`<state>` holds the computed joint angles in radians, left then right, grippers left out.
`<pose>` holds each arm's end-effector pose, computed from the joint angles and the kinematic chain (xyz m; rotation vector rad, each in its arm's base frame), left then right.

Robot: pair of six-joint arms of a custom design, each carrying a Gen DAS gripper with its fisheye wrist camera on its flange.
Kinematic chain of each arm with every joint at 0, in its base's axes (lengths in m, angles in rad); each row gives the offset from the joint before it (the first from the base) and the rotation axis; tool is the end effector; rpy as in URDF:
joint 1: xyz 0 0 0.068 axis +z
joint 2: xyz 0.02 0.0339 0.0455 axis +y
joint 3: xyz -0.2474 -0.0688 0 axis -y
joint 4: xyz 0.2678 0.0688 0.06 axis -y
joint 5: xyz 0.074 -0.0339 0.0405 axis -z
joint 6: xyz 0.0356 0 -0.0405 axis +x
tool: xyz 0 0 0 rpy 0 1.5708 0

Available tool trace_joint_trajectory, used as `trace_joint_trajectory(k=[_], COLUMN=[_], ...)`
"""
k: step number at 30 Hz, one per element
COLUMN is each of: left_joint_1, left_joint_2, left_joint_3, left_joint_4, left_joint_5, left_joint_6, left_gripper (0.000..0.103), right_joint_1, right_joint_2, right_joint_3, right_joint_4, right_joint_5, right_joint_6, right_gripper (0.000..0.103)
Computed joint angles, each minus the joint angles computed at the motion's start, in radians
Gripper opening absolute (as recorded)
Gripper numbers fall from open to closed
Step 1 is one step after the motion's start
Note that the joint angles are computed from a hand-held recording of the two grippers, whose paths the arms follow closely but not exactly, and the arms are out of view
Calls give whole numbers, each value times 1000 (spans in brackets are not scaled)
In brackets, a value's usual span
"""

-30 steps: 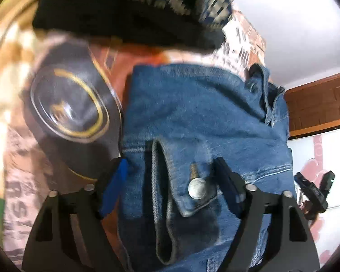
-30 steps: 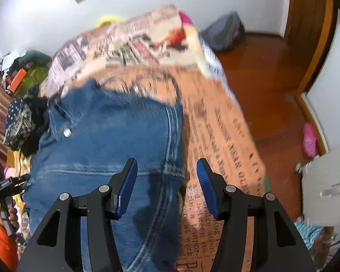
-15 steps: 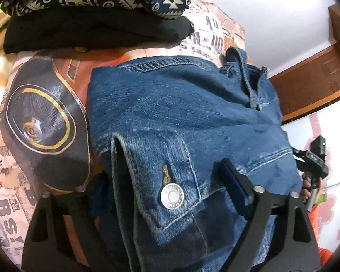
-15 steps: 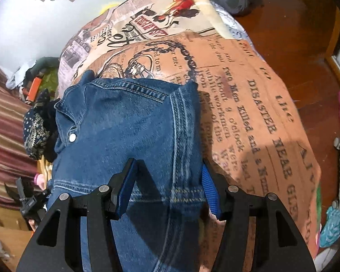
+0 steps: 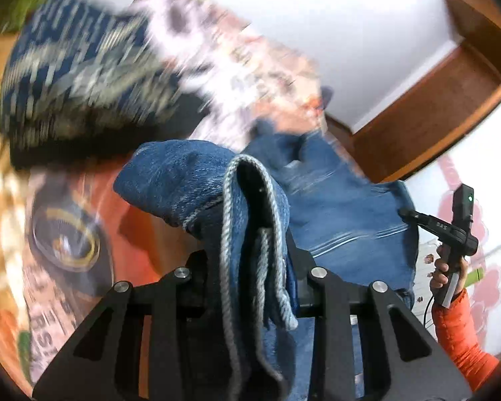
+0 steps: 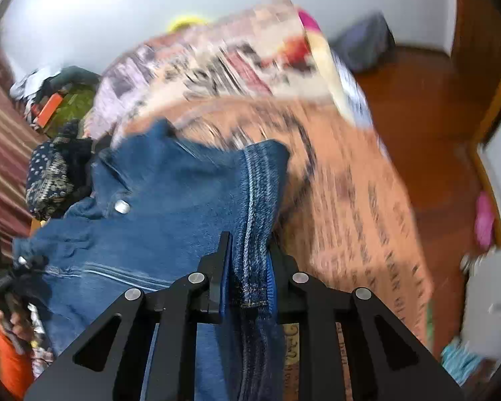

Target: Fold large clothes

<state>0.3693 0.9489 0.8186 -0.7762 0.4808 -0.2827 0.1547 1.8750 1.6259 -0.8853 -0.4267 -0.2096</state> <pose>0.2058 0.0620 0.2562 -0.5778 2.3444 -0.5533 0.4062 0.0783 0.2452 -0.6036 2.5762 0.5563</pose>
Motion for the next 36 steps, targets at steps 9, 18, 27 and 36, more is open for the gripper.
trace_joint_trajectory(k=[9, 18, 27, 36], left_joint_1=[-198, -95, -3, -11], left_joint_2=[40, 235, 575, 634], left_joint_3=[316, 421, 348, 219], left_joint_4=[-32, 20, 121, 243], left_joint_5=[-192, -196, -282, -323], left_joint_6=[4, 60, 124, 148], left_gripper=[32, 32, 34, 57], right_joint_1=[32, 115, 118, 92], right_joint_2=[-120, -63, 291, 482], right_joint_3=[151, 259, 468, 567], right_joint_4=[-31, 30, -51, -86], right_joint_5=[-85, 22, 181, 183], right_joint_6=[48, 48, 75, 71], right_gripper=[14, 9, 8, 11])
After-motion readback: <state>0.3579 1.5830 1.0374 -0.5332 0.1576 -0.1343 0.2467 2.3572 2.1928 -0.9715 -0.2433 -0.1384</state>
